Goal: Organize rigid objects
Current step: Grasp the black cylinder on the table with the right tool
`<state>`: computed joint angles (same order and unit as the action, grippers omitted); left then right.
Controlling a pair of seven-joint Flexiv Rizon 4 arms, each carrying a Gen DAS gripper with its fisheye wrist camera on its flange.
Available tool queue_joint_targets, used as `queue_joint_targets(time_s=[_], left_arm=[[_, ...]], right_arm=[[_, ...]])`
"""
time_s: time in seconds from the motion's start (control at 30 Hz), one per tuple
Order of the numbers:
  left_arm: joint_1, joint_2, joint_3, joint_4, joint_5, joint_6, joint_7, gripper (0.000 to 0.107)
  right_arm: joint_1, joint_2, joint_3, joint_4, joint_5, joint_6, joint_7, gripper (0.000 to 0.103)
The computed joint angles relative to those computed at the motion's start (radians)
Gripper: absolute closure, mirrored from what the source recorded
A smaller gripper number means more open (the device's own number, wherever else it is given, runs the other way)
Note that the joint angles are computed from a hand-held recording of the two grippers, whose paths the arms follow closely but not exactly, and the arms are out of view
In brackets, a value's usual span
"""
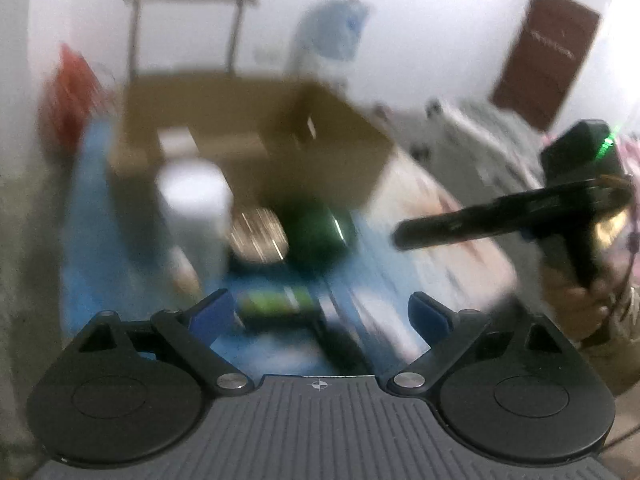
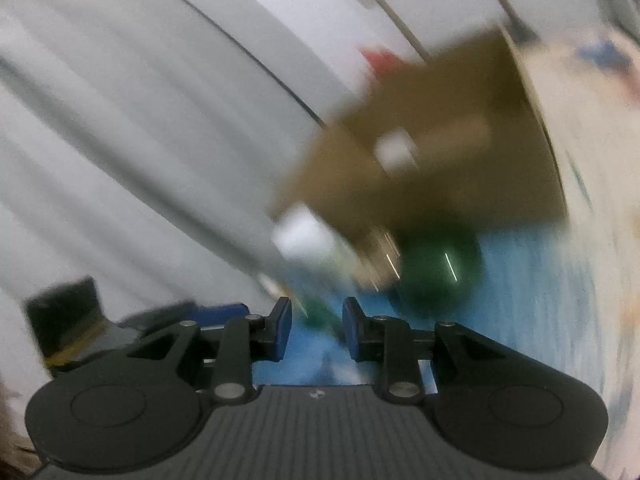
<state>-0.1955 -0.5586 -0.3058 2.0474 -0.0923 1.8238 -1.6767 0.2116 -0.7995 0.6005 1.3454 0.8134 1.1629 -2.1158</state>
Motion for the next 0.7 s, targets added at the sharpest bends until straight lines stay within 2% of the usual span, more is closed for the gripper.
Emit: queue_joint_targets(time_s=[0.1, 0.17, 0.27, 0.33, 0.37, 0.4, 0.47, 0.53, 0.63, 0.7], left_arm=[[0.011, -0.057, -0.04, -0.015, 0.017, -0.024, 0.018, 0.017], [-0.003, -0.083, -0.039, -0.034, 0.021, -0.038, 0.037, 0.023], [-0.079, -0.102, 0.031, -0.07, 0.003, -0.065, 0.06, 0.031], [-0.113, -0.112, 0.06, -0.084, -0.006, -0.081, 0.076, 0.033], [-0.127, -0.116, 0.073, -0.095, -0.013, -0.096, 0.083, 0.038], [-0.144, -0.122, 0.089, -0.104, -0.021, -0.108, 0.088, 0.043], [-0.198, -0.126, 0.143, -0.116, -0.039, -0.135, 0.086, 0.046], [-0.26, -0.128, 0.214, -0.121, -0.044, -0.13, 0.08, 0.048], [-0.305, -0.134, 0.265, -0.132, -0.052, -0.128, 0.077, 0.049], [-0.367, -0.139, 0.34, -0.142, -0.062, -0.132, 0.063, 0.051]], right_arm=[[0.055, -0.02, -0.058, 0.041, -0.041, 0.012, 0.096, 0.073], [0.065, -0.033, -0.061, 0.056, -0.064, 0.02, 0.128, 0.073], [0.098, -0.029, -0.076, 0.088, -0.122, 0.07, 0.164, 0.073], [0.119, -0.03, -0.085, 0.103, -0.167, 0.1, 0.189, 0.073], [0.123, -0.037, -0.084, 0.104, -0.185, 0.105, 0.202, 0.073], [0.116, -0.045, -0.07, 0.104, -0.196, 0.109, 0.202, 0.074], [0.093, -0.064, -0.033, 0.099, -0.212, 0.117, 0.192, 0.074], [0.074, -0.076, -0.002, 0.107, -0.228, 0.136, 0.179, 0.074], [0.054, -0.11, 0.041, 0.083, -0.252, 0.126, 0.172, 0.074], [0.042, -0.127, 0.064, 0.07, -0.258, 0.117, 0.165, 0.074]])
